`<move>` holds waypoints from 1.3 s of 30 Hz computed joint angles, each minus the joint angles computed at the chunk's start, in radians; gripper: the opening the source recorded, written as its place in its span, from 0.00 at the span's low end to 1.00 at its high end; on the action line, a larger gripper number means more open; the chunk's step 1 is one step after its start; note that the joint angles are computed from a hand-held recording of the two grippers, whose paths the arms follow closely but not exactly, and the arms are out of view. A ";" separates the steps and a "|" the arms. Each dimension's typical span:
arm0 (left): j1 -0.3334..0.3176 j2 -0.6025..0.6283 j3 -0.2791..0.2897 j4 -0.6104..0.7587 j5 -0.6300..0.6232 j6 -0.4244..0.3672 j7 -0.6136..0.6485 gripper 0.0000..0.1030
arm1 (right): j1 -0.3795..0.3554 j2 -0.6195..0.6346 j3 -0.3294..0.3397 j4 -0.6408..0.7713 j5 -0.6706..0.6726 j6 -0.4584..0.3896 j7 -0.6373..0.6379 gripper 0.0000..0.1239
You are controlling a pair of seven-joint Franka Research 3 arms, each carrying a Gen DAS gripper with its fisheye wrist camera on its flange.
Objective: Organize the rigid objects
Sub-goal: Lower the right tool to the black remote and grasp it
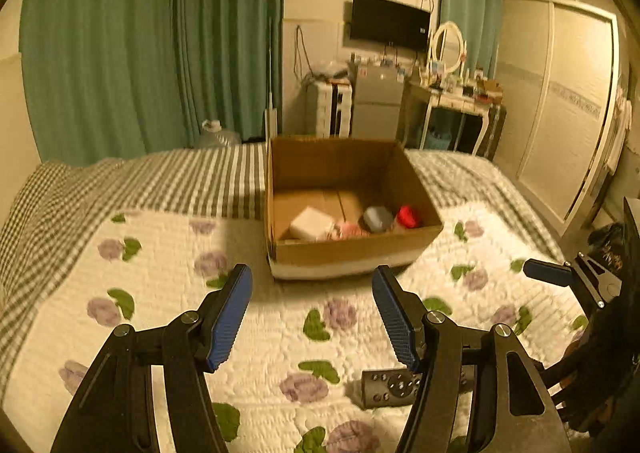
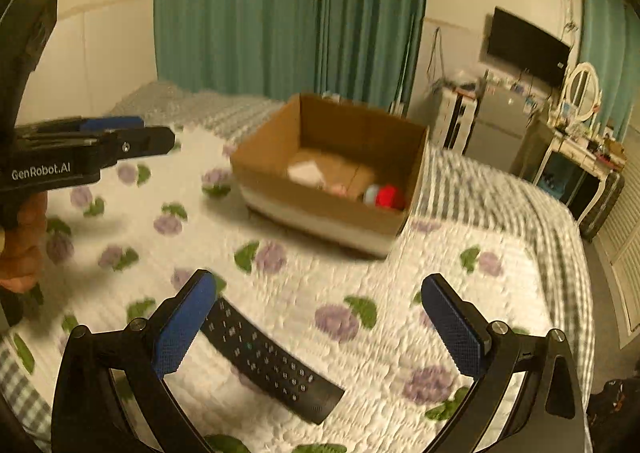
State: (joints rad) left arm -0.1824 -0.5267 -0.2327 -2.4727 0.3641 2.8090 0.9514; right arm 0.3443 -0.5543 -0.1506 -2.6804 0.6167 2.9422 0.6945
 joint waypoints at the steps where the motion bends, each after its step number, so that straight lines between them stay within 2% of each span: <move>1: -0.002 0.004 0.001 -0.005 -0.001 -0.002 0.002 0.63 | -0.004 0.010 0.001 -0.001 -0.006 -0.010 -0.001 0.83; 9: -0.030 0.043 0.017 -0.036 -0.037 -0.047 0.017 0.61 | -0.050 0.092 0.044 0.003 -0.063 -0.124 -0.031 0.83; 16: -0.026 0.064 0.006 -0.053 -0.039 -0.079 0.010 0.61 | -0.114 0.201 0.134 0.028 -0.166 -0.143 0.044 0.83; 19: -0.026 0.088 0.007 -0.047 -0.033 -0.099 0.014 0.61 | -0.099 0.234 0.126 0.047 -0.158 -0.149 0.044 0.83; 22: -0.038 0.117 0.024 -0.045 -0.058 -0.107 0.030 0.53 | -0.095 0.270 0.125 0.076 -0.150 -0.172 0.047 0.82; 23: -0.042 0.127 0.028 -0.044 -0.068 -0.112 0.034 0.49 | -0.093 0.278 0.122 0.084 -0.142 -0.183 0.043 0.79; 25: -0.051 0.138 0.038 -0.043 -0.090 -0.114 0.050 0.41 | -0.075 0.285 0.102 0.100 -0.088 -0.217 -0.001 0.57; 26: -0.057 0.141 0.044 -0.044 -0.104 -0.115 0.061 0.38 | -0.068 0.285 0.091 0.106 -0.054 -0.242 -0.027 0.53; 30: -0.065 0.137 0.046 -0.047 -0.133 -0.118 0.082 0.38 | -0.082 0.269 0.100 0.102 -0.016 -0.263 -0.033 0.33; 39: -0.078 0.080 0.033 -0.060 -0.146 -0.124 0.085 0.35 | -0.117 0.201 0.115 0.059 -0.013 -0.254 0.059 0.30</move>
